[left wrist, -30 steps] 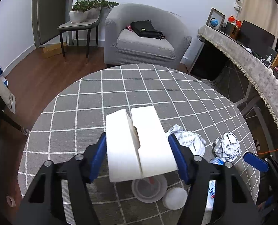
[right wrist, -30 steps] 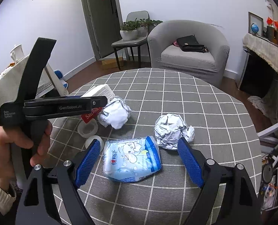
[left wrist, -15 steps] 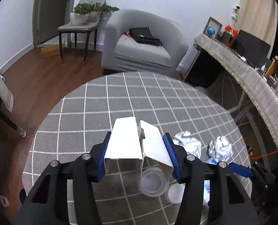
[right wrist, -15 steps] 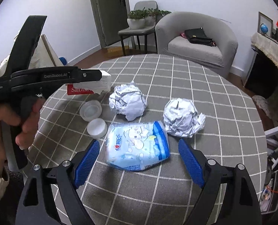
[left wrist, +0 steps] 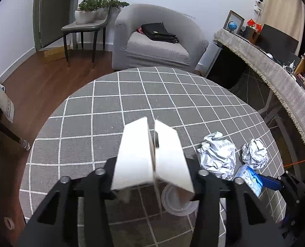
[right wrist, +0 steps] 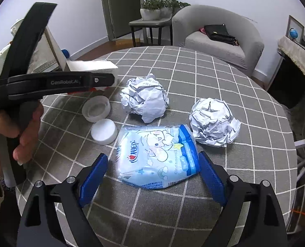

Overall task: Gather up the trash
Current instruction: 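Grasp the white SanDisk box with the left tool while the right tool grasps the blue wipes pack, then carry the SanDisk box and wipes pack over the teal bin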

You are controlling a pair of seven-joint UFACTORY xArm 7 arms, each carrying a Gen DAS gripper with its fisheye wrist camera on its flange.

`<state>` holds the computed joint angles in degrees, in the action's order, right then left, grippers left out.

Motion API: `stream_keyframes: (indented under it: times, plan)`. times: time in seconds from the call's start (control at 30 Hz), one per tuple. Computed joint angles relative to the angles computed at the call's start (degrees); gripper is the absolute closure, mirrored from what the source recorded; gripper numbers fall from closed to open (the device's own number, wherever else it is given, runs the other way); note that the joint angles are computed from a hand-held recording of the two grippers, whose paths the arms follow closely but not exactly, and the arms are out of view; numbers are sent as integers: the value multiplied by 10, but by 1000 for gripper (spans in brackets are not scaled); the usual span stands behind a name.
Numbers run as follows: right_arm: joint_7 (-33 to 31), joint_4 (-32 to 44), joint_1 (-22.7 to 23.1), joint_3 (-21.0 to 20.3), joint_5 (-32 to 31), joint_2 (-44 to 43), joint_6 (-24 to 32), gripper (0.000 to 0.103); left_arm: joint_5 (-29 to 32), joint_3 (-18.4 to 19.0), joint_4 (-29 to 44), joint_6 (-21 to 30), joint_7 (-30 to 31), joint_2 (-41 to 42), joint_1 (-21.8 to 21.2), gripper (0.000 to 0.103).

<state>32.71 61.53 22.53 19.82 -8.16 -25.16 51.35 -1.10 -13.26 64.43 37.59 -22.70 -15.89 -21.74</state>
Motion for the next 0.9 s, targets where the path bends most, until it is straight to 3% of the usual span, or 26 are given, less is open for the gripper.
stream_keyframes:
  times: [0.33,0.53,0.63,0.9]
  plan:
    - [18,-9,-4,-3,6,-10,-10,14,-26,8,-23,-29,18,-27,-6,65]
    - [31,4,-13,17,-20,-5,24,14,-45,13,-35,-27,28,-51,-10,65]
    - [54,11,-15,31,-41,-2,33,29,-49,15,-47,-19,39,-72,-12,65]
    - [115,17,-14,46,-67,-12,44,34,-67,26,-89,1,64,-138,-11,65]
